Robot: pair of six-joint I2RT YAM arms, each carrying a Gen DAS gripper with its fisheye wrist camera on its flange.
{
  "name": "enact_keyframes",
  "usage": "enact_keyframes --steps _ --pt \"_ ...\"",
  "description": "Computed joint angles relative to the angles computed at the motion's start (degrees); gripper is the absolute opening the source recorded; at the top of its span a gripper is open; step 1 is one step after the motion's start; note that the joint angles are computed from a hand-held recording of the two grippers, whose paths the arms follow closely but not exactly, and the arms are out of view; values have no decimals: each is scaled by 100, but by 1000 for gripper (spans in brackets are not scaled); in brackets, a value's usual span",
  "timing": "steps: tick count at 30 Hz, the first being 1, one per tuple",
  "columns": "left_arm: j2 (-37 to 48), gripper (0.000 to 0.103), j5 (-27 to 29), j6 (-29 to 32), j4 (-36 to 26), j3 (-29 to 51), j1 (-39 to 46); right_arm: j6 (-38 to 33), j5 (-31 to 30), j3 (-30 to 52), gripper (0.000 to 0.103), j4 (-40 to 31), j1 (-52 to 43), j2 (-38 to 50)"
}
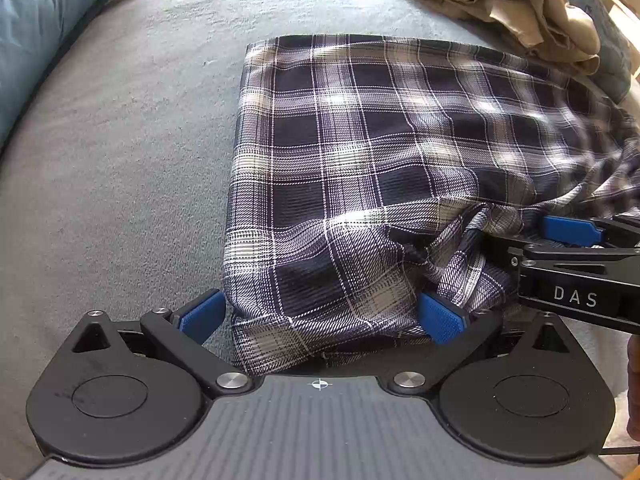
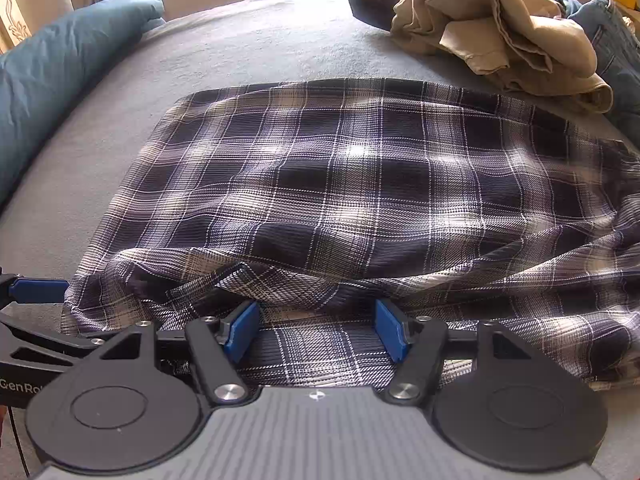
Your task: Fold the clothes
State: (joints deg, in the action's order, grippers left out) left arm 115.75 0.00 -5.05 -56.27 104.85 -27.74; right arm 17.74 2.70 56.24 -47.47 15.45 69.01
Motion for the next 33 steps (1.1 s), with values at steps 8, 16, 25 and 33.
enact_keyframes --steps 8,16,25,33 --pt "4 103 0 25 12 -10 6 17 34 9 66 -11 25 -6" --pt "-21 103 8 35 43 -63 16 -25 4 -13 67 33 -20 2" --pt "-171 103 420 10 196 -236 260 -72 -57 -90 68 136 -79 -38" --pt "-850 102 458 -810 1554 -1082 1066 -170 701 -374 67 593 796 -946"
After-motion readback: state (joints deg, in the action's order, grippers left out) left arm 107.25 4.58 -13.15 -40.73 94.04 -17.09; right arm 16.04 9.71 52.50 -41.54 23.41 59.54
